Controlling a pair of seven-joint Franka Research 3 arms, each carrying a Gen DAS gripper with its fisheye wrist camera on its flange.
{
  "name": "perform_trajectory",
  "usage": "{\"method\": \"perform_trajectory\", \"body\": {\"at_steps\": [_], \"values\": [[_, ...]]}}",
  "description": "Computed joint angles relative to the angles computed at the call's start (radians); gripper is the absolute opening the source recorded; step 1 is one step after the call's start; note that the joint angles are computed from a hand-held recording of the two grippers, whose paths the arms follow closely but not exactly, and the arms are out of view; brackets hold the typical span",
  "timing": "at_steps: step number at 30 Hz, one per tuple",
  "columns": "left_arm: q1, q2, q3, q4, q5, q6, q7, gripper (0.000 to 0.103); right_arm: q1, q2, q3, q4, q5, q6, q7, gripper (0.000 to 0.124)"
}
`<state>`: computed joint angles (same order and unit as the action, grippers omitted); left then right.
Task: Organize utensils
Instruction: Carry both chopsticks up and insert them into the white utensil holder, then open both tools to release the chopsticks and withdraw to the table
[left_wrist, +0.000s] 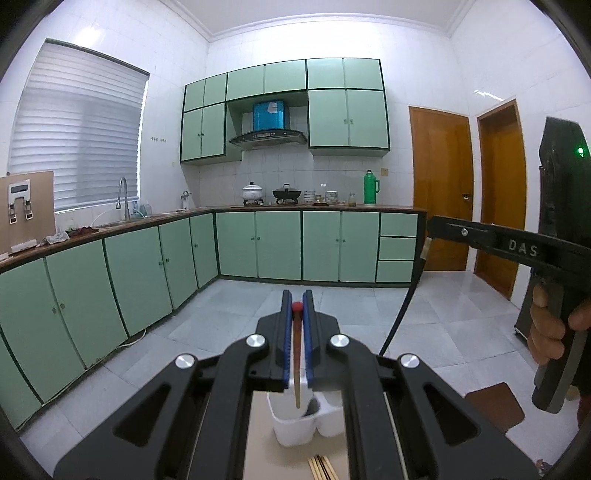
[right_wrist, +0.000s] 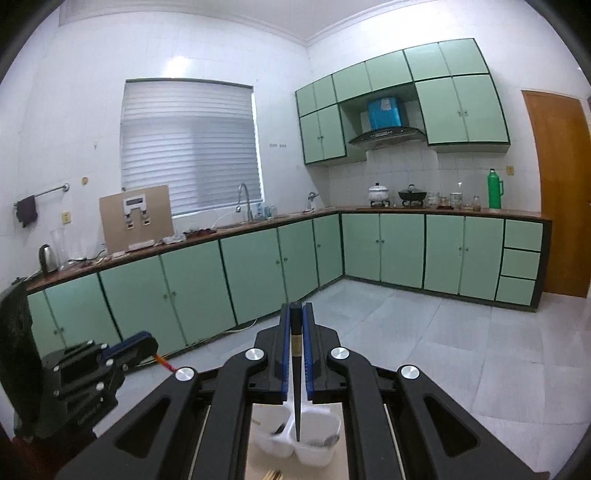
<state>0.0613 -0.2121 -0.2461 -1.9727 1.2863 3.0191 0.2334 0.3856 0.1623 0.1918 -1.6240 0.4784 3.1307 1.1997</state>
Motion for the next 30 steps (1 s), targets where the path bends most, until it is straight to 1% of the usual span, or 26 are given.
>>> {"method": "perform_trajectory", "body": {"at_steps": [2,3,5,7,10,13,14,15,17,18,19,20,21,23,25,27,30], "values": [[0.002,0.042,-0.007,0.039,0.018,-0.018,-0.012,0.005,0.055,0.052,-0.074,0.047,-0.093,-0.010,0.099,0.006],[-0.002,0.067,-0.006,0.059,0.033,-0.026,-0.027,0.005,0.064,0.075,-0.089,0.069,-0.118,-0.019,0.128,0.006],[-0.025,0.116,0.007,0.096,0.028,-0.040,-0.016,0.005,0.056,0.106,-0.085,0.091,-0.133,-0.032,0.151,0.006],[-0.047,0.148,0.029,0.113,0.027,-0.043,-0.011,0.005,0.065,0.142,-0.104,0.119,-0.162,-0.053,0.194,0.006],[-0.085,0.204,0.057,0.139,-0.057,-0.064,0.074,0.005,0.067,0.184,-0.116,0.150,-0.194,-0.091,0.240,0.006],[-0.112,0.243,0.082,0.156,-0.185,-0.076,0.202,0.006,0.036,0.211,-0.083,0.176,-0.188,-0.157,0.230,0.006],[-0.120,0.256,0.087,0.159,-0.235,-0.086,0.248,0.007,0.041,0.210,-0.088,0.173,-0.196,-0.169,0.238,0.007],[-0.126,0.262,0.096,0.157,-0.251,-0.089,0.260,0.008,0.044,0.211,-0.094,0.169,-0.205,-0.173,0.245,0.008],[-0.135,0.266,0.108,0.152,-0.286,-0.091,0.289,0.008,0.042,0.200,-0.092,0.144,-0.213,-0.160,0.240,0.012],[-0.136,0.259,0.116,0.140,-0.291,-0.083,0.292,0.008,0.042,0.192,-0.091,0.130,-0.215,-0.152,0.240,0.019],[-0.138,0.256,0.120,0.134,-0.292,-0.082,0.287,0.009,0.038,0.182,-0.088,0.114,-0.213,-0.140,0.238,0.026],[-0.138,0.253,0.123,0.132,-0.292,-0.080,0.284,0.013,0.034,0.173,-0.084,0.100,-0.208,-0.130,0.235,0.029],[-0.137,0.242,0.128,0.119,-0.280,-0.074,0.269,0.019,0.028,0.159,-0.079,0.079,-0.200,-0.113,0.230,0.032],[-0.131,0.214,0.130,0.089,-0.232,-0.065,0.216,0.026,0.030,0.133,-0.085,0.041,-0.199,-0.089,0.240,0.036],[-0.123,0.195,0.122,0.075,-0.197,-0.064,0.176,0.031,0.038,0.108,-0.094,0.002,-0.206,-0.063,0.254,0.048],[-0.109,0.157,0.112,0.036,-0.129,-0.054,0.100,0.040,0.038,0.075,-0.093,-0.054,-0.202,-0.026,0.262,0.055],[-0.085,0.100,0.088,-0.022,-0.050,-0.060,0.012,0.044,0.031,0.023,-0.081,-0.144,-0.189,0.023,0.263,0.062]]}}
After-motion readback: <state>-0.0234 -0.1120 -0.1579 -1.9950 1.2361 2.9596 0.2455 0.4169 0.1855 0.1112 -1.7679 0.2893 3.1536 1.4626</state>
